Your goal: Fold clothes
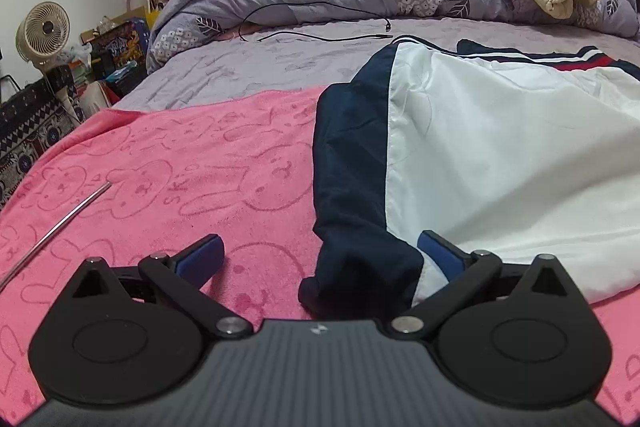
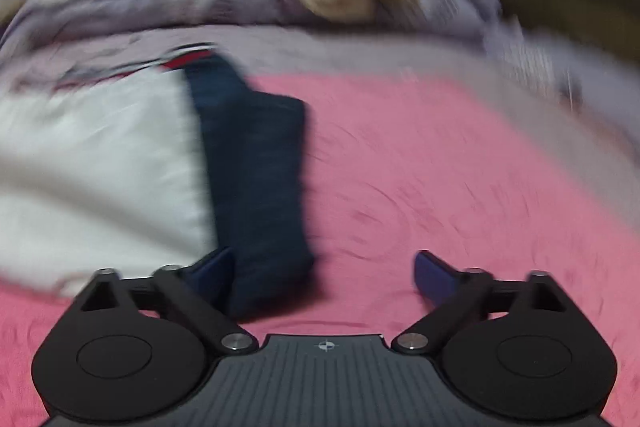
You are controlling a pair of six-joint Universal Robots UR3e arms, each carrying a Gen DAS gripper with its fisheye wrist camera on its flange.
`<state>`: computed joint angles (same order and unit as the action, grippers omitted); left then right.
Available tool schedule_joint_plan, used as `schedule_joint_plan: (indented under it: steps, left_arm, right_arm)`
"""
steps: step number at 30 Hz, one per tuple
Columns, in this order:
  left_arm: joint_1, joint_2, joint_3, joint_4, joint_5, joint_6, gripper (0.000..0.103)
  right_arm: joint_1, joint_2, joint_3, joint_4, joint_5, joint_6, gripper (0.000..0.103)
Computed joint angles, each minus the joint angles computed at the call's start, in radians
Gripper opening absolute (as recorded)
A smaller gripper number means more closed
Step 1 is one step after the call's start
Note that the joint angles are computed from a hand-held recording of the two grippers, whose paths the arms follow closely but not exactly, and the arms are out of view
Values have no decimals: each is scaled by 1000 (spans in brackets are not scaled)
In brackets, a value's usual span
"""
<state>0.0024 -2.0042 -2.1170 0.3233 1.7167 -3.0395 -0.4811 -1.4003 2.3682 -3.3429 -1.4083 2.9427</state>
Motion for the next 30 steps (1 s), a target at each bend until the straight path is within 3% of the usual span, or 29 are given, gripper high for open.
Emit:
schedule_joint_plan:
  steps: [2, 3, 4, 5, 7, 11, 15, 18, 20, 21, 22, 23, 25, 27, 28, 30]
  left_arm:
    - [-6, -5, 2, 5, 10, 1, 103]
    - [-9, -8, 4, 9, 16, 2, 103]
    - [-12, -10, 5, 11, 20, 3, 103]
    - [-15, -11, 6, 12, 25, 3, 103]
    - [-14, -10, 5, 12, 23, 3, 103]
    - [-10, -6, -1, 12, 16, 2, 103]
    - [-8, -3, -6, 16, 13, 1, 103]
    - [2, 2, -12, 15, -2, -2, 103]
    - [8, 4, -15, 15, -11, -2, 103]
    - [6, 4, -15, 17, -10, -1, 103]
    - [5, 3, -14, 18, -8, 0, 103]
    - [2, 1, -14, 21, -3, 2, 103]
    - [-5, -2, -10, 23, 7, 4, 103]
    - [-7, -3, -9, 23, 11, 3, 103]
    - [-9, -3, -8, 22, 12, 2, 103]
    - [-13, -5, -6, 23, 17, 2, 103]
  right_arm:
    - [-21, -61, -27, 89, 23, 5, 95]
    - [32, -70, -12, 16, -15, 41, 91]
    - [126, -61, -29, -35, -121, 101, 85]
    - [191, -56, -34, -86, -153, 146, 86]
    - [270, -26, -38, -186, -45, 209, 86]
    - [458, 181, -256, -125, 155, 175, 85]
    - [595, 372, -477, -25, -26, 66, 83]
    - [479, 395, -481, -29, -50, 112, 85]
    - [397, 422, -501, -67, -142, 116, 75]
    - [368, 449, -539, -56, -199, 86, 77]
    - [337, 455, -566, -20, -208, 72, 97]
    - [297, 435, -564, 19, -173, 77, 103]
    - [243, 402, -569, 84, -140, 83, 101]
    - [291, 377, -549, 32, -205, 70, 95]
    - [309, 342, -512, 6, -182, 81, 90]
    - [349, 274, -451, -20, -117, 103, 90]
